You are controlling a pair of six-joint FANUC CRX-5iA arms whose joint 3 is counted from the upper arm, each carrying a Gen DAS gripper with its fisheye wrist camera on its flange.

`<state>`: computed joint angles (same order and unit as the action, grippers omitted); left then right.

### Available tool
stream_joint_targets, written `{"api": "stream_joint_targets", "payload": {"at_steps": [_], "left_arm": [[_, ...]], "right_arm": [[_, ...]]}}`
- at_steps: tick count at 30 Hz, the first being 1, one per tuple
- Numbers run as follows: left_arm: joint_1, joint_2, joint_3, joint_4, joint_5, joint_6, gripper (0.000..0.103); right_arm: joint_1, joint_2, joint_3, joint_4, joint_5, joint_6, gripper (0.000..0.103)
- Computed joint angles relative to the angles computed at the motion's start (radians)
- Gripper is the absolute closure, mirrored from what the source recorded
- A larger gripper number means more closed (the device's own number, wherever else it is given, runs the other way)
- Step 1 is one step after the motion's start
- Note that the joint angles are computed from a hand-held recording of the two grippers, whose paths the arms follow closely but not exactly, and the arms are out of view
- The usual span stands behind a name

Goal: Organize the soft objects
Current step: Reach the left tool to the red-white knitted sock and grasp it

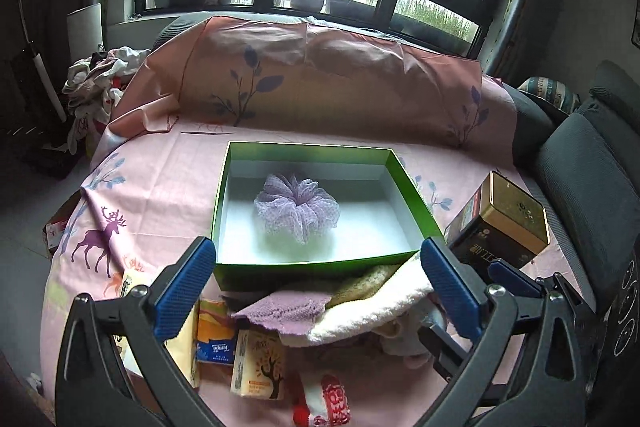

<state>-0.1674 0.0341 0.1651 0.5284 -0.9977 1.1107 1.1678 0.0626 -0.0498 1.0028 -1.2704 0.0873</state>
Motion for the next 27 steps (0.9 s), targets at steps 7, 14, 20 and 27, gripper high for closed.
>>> {"api": "stream_joint_targets", "payload": {"at_steps": [7,14,20,27], "left_arm": [[0.019,-0.131,-0.173,-0.026,0.023,-0.009,0.001],[0.012,-0.163,-0.259,-0.077,-0.021,-0.024,0.001],[0.046,-0.159,-0.305,-0.041,-0.067,-0.046,0.001],[0.091,-0.135,-0.336,0.023,-0.111,-0.079,0.001]], "right_arm": [[0.079,-0.063,-0.096,-0.041,0.038,-0.087,0.019],[0.111,-0.065,-0.140,-0.123,0.076,-0.128,0.019],[0.124,-0.053,-0.152,-0.177,0.103,-0.136,0.019],[0.123,-0.043,-0.158,-0.189,0.128,-0.128,0.019]]}}
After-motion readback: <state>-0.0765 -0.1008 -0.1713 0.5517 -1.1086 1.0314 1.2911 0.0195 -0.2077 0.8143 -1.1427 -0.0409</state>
